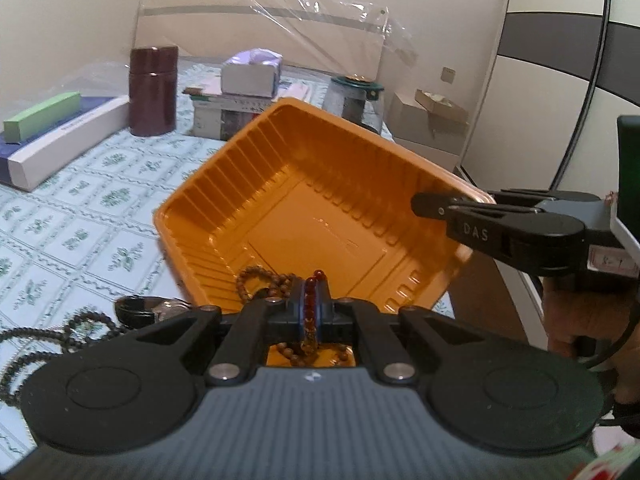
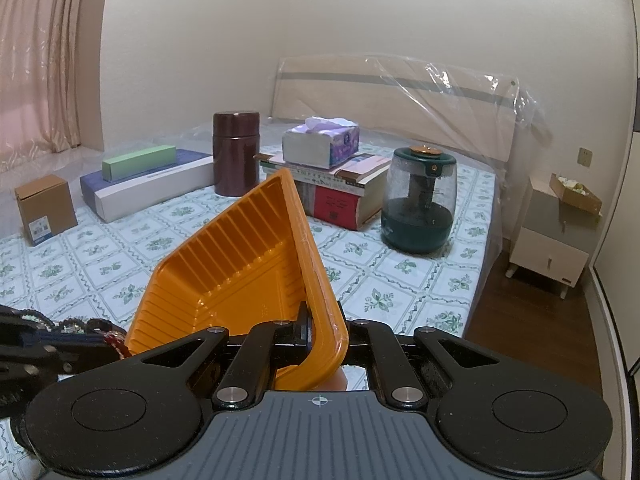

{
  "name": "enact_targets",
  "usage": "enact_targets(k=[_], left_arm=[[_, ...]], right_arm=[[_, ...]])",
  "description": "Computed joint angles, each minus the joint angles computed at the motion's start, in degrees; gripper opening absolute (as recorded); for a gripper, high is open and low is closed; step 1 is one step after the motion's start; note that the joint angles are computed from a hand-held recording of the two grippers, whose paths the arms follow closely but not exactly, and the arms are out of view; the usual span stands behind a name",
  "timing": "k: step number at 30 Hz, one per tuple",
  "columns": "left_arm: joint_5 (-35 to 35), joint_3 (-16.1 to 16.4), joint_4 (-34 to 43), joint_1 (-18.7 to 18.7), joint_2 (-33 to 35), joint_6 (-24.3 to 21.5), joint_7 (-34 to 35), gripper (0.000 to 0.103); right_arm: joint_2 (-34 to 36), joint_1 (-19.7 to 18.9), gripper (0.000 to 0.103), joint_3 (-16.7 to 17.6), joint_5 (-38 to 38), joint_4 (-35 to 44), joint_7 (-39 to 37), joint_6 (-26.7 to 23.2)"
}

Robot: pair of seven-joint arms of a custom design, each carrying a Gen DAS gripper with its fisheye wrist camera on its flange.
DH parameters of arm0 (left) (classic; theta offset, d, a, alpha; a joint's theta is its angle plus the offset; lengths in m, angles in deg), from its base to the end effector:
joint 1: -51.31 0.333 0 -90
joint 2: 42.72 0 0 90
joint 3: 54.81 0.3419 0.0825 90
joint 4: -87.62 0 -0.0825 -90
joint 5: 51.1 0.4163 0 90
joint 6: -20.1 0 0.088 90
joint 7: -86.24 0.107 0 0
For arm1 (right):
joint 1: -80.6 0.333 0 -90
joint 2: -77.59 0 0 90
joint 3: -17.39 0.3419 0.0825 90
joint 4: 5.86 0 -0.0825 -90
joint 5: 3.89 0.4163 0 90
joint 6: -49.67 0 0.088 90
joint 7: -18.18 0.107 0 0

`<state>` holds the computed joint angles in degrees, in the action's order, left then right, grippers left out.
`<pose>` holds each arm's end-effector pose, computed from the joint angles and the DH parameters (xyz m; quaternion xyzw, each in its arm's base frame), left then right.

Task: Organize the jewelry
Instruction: 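Carry the red bracelet over the tray and open the left tool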

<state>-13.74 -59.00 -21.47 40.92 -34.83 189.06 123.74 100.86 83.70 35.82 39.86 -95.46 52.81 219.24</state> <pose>0.6384 -0.2048 0.5370 -0.6548 0.6018 -0.3707 0.2678 0.7320 0.1915 0.5331 -0.7499 0.4137 -0.2496 0.4518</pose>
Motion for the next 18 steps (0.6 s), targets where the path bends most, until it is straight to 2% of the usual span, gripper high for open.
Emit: enact_targets(k=[3,8,13,18], left_arm=[[1.12,0.33,-0.1,-0.28,-0.22,-0.5,-1.27,0.009],[6.78,0.85,-2.27,0.11,-2.73,-2.46,-7.57,0.009],[12.96,-0.76,-6.25,2.85,-7.25,-6.23,-15.4,0.009],[16.32,-3.47,-11.23,6.7,-12.67,-10.66,-20.75,0.01]], right_arm=[[0.03,0.05,0.008,-0.05,-0.16,0.0,0.24,0.0],[0.08,-0.11,0.008,0.09,-0.13,0.01,0.14,0.04],[0.15,-0.22,0.008,0.18,-0.13,-0.02,0.13,0.14],[0.16,-0.22,0.008,0.13,-0.26,0.01,0.21,0.1]])
